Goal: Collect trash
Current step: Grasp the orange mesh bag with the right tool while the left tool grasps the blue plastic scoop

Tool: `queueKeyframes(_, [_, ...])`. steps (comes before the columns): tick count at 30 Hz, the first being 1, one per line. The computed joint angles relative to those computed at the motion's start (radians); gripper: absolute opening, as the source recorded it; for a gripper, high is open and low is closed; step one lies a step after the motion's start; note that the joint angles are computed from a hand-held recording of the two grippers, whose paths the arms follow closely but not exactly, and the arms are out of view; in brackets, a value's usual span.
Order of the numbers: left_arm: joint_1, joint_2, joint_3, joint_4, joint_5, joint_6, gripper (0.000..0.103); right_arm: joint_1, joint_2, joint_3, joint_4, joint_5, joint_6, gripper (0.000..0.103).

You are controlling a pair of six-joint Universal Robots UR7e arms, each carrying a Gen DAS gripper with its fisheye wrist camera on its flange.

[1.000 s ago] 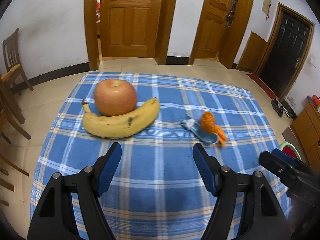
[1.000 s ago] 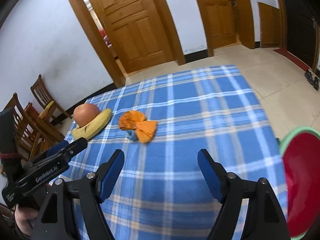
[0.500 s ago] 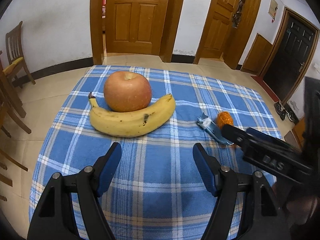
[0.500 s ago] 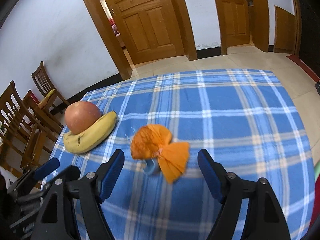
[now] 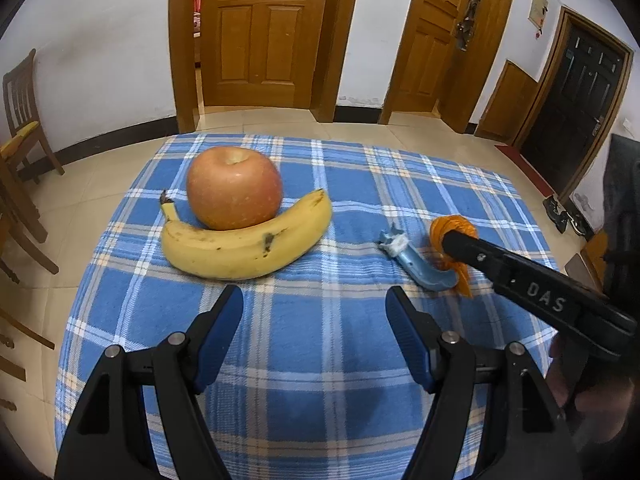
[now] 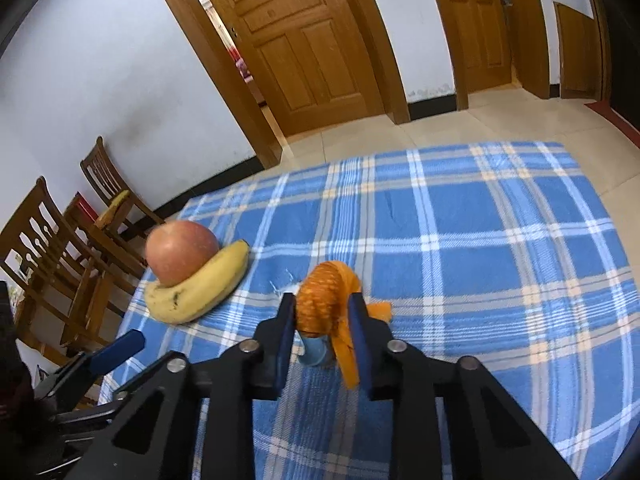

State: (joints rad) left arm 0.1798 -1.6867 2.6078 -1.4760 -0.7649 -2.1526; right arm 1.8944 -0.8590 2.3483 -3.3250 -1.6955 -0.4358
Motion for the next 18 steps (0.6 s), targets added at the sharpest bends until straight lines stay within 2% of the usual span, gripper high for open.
queueKeyframes(7, [0.045, 0.053, -0.014, -0.120, 0.050, 0.095, 0.073, -0.018, -0.074, 0.034, -0.007, 0.002, -0.024, 0.020])
queueKeyframes(18, [0.184, 0.241, -0.038, -0.496, 0.134, 0.353, 0.073, -0.088, -0.238, 0.100, 0.017, 0.011, -0.048, 0.020])
